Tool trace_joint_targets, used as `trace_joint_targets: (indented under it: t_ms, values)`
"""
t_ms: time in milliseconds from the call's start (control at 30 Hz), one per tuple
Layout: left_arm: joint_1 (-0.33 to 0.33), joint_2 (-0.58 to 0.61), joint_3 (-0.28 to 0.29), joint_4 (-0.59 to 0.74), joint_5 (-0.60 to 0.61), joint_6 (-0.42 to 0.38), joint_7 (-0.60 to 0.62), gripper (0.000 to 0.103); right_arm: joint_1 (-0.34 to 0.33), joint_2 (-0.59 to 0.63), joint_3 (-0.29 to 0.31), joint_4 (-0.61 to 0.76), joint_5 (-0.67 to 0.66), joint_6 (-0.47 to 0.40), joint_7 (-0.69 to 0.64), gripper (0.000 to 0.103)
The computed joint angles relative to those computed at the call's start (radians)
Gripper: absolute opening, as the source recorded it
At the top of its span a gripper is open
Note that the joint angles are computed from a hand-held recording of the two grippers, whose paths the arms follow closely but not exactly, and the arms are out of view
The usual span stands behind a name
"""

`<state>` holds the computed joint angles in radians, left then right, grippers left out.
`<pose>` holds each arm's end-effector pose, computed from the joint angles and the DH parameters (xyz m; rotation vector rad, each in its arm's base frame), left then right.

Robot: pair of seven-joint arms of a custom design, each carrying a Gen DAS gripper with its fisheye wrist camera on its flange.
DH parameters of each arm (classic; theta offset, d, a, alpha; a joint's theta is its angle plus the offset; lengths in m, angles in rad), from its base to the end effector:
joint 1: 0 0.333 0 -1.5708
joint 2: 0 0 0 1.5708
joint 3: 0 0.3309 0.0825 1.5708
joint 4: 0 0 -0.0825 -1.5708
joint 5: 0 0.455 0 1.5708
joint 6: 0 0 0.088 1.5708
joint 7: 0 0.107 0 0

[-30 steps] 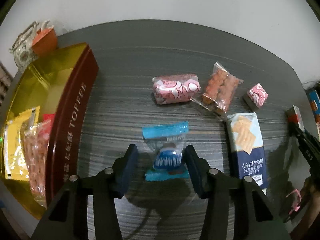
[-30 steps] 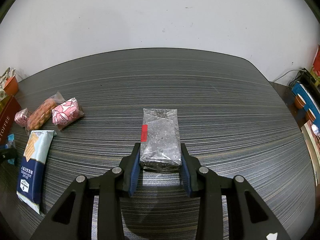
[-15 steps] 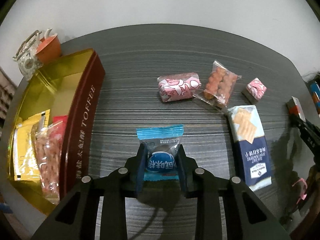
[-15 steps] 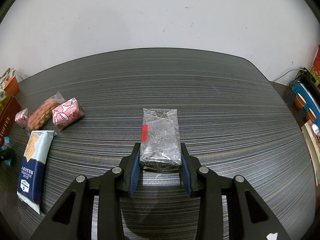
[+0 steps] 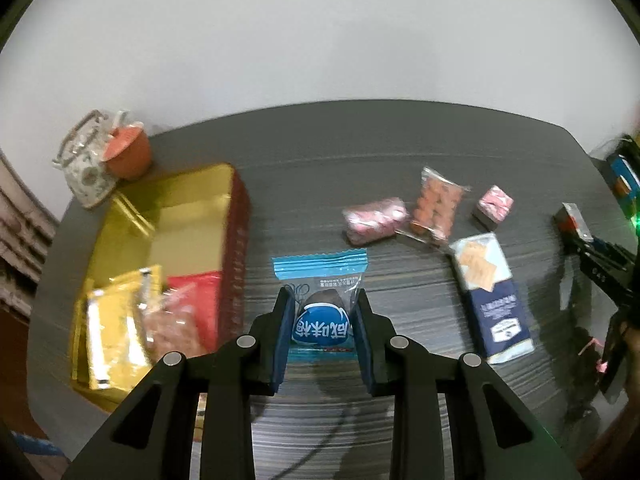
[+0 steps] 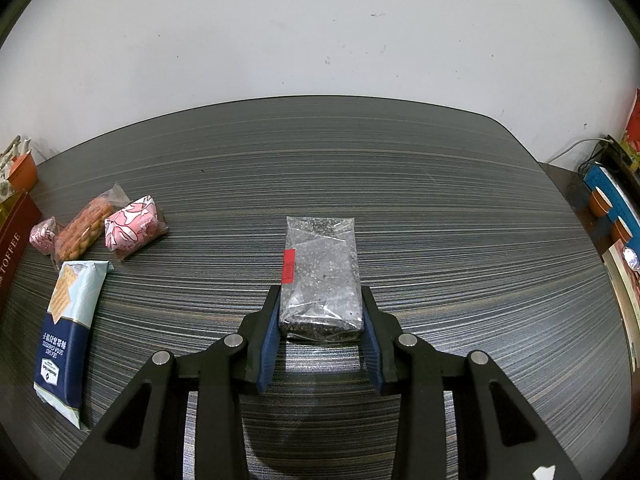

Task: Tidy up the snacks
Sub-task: 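Carry the blue candy into the gold tray and open the left tool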

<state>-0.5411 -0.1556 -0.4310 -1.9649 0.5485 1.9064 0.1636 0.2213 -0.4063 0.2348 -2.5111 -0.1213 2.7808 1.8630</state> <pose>0.3571 -0.4770 0.5513 -2.0715 1.5717 -0.4023 0.4591 0.2352 0.4741 -2.0345 1.5381 -0.5605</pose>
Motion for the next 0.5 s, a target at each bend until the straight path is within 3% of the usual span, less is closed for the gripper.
trace_joint_targets:
  t_ms: [500]
  values:
    - [0.067,-0.287,0.034,-0.258,-0.097,0.006,-0.016,0.030,-0.001,-0.002,0.002,0.000,-0.004,-0.002,0.005,0.033]
